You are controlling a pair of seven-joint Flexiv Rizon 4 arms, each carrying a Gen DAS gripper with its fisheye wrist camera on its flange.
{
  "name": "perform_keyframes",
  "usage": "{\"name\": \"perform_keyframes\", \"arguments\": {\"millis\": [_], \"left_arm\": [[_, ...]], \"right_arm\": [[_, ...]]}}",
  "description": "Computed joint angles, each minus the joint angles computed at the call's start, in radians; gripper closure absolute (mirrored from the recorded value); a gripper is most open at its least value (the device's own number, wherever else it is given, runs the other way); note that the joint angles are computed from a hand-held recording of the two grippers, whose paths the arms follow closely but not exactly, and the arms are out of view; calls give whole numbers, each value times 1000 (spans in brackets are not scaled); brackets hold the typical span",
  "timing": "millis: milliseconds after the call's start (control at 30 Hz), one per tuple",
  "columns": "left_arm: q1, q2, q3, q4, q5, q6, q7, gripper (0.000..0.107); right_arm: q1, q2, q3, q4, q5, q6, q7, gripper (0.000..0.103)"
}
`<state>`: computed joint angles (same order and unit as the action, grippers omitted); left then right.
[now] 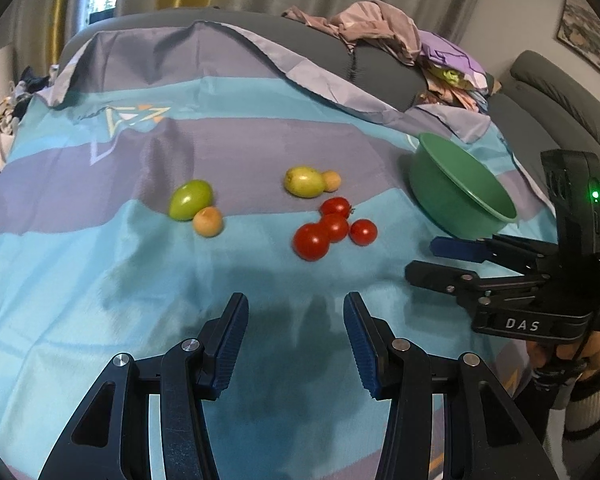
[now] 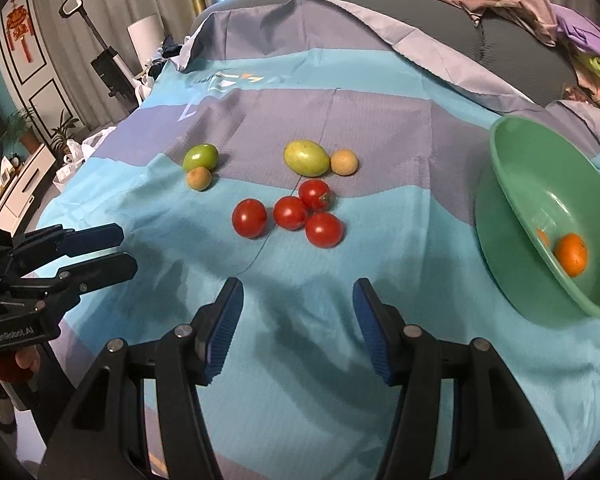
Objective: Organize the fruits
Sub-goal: 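Move both open tools back toward the tomatoes, then grasp the large red tomato with the right tool while the left tool grasps a cherry tomato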
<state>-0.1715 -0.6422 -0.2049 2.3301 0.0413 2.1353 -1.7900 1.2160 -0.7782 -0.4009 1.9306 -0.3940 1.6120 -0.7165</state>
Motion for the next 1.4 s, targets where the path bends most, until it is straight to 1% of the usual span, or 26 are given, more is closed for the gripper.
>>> {"name": "perform_keyframes", "arguments": {"millis": [233, 300, 433, 533, 767, 800, 833, 867, 967, 1033, 1100, 1200, 1233, 1267, 1367, 1400], "left_arm": [[19, -32, -25, -70, 15, -55, 31, 58], [25, -41, -33, -86, 16, -69, 40, 58], [39, -65, -49, -127, 15, -107, 59, 58], [49, -79, -62, -154, 13, -134, 76, 58], [23, -101, -56, -223, -29, -234, 142, 58], [9, -104, -47, -236, -43, -254, 152, 58], [6, -106, -45, -242, -49, -261, 160, 58], [2, -109, -43, -247, -56, -266, 168, 58], [-28, -111, -18, -262, -85, -288, 187, 58], [-54, -111, 5, -269, -102, -295, 198, 58], [-66, -113, 16, -277, -118, -305, 206, 60], [-89, -115, 36, -282, -136, -312, 216, 66], [-93, -117, 39, -284, -141, -317, 219, 69], [-96, -118, 40, -287, -146, -320, 222, 74], [-128, -121, 68, -294, -162, -322, 230, 75], [-126, -122, 66, -292, -165, -315, 228, 75]], "right_arm": [[-116, -37, 102, -94, -36, -46, -24, 47], [-153, -43, 136, -121, -53, -73, -33, 48], [-213, -64, 194, -160, -87, -96, -46, 52], [-256, -75, 239, -194, -109, -134, -60, 55], [-303, -98, 281, -229, -146, -163, -66, 62], [-307, -98, 283, -231, -149, -167, -65, 63], [-305, -100, 278, -233, -154, -172, -61, 66], [-317, -100, 292, -237, -155, -181, -67, 68], [-325, -105, 293, -238, -163, -173, -62, 72], [-329, -105, 294, -236, -167, -170, -63, 74], [-333, -104, 296, -236, -169, -169, -66, 74], [-327, -105, 288, -234, -173, -164, -62, 74], [-329, -108, 291, -237, -174, -164, -65, 74], [-328, -110, 290, -239, -175, -162, -65, 74], [-325, -115, 287, -247, -173, -163, -60, 74], [-323, -115, 285, -245, -172, -159, -56, 74]]}}
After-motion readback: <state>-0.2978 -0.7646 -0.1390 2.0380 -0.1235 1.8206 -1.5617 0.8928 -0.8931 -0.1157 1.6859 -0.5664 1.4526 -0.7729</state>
